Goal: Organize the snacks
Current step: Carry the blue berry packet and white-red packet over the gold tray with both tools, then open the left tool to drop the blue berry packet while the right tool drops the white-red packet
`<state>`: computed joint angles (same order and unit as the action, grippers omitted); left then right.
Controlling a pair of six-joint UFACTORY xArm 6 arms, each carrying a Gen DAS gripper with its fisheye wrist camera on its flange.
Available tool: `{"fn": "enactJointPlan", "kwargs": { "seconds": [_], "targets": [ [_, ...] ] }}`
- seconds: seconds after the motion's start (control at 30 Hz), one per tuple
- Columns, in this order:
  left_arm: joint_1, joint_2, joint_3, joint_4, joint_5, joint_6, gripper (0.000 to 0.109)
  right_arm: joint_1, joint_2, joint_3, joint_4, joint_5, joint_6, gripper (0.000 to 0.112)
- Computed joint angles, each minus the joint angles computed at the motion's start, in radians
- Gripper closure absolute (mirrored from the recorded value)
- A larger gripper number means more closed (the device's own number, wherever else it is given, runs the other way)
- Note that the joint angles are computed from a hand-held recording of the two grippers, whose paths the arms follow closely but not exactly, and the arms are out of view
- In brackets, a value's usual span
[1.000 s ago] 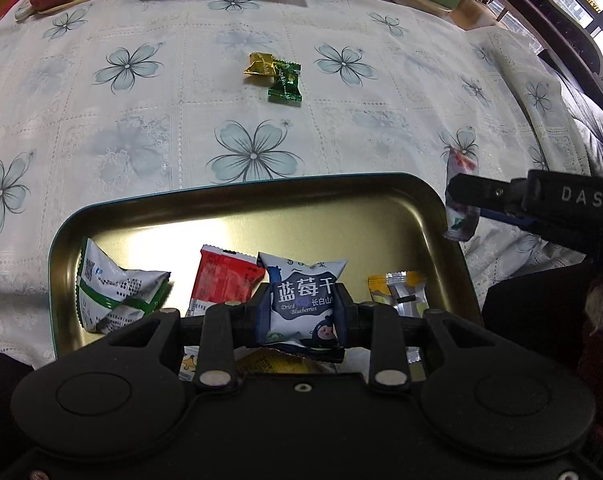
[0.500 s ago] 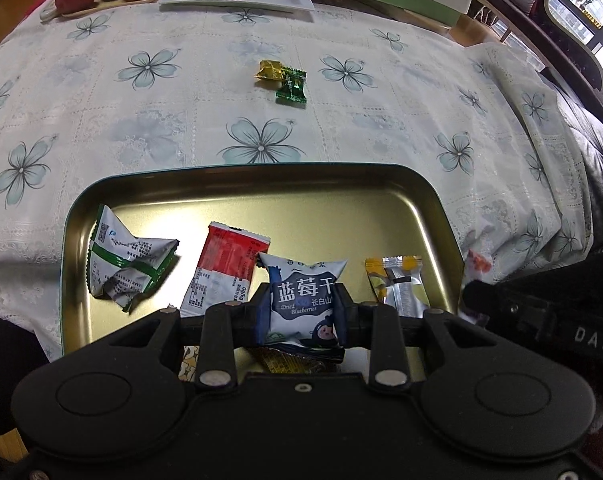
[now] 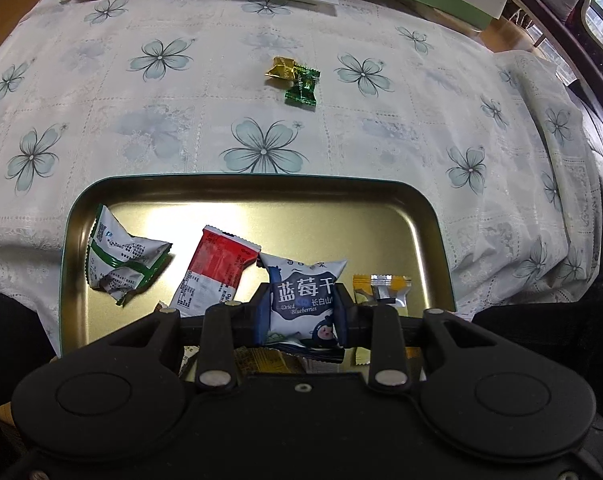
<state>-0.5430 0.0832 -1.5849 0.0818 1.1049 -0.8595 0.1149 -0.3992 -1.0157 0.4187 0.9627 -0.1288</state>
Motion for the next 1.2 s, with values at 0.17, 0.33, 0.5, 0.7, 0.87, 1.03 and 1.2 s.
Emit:
{"fn": "enactJointPlan", "kwargs": {
  "seconds": [0.17,0.33,0.5,0.7,0.87,1.03,1.2],
  "targets": [
    [-0.038,0.054,-0.073,0.090,0.068,-0.059,0.069,0.013,-0.012,0.015,-0.028,-0.020,-0.009,0.091],
    [-0.038,0.079,-0.088,0.069,0.084,-0.073,0.069,0.013,-0.012,0.016,-0.024,-0.015,-0.017,0.091],
    [-0.038,0.077,-0.087,0.079,0.092,-0.082,0.069,0.013,-0.010,0.015,-0.028,-0.011,-0.017,0.091],
    [-0.048,0.091,-0.116,0.098,0.125,-0.073,0.069,0.012,-0.001,0.010,-0.035,-0.007,-0.005,0.091],
    [-0.051,0.101,-0.133,0.093,0.151,-0.061,0.069,0.010,0.002,0.008,-0.033,-0.002,-0.006,0.091],
    [-0.048,0.097,-0.129,0.090,0.158,-0.064,0.069,0.010,0.002,0.007,-0.033,0.002,-0.009,0.091],
    [-0.045,0.093,-0.125,0.085,0.164,-0.066,0.069,0.010,0.004,0.004,-0.032,0.004,-0.010,0.091]
  ]
}}
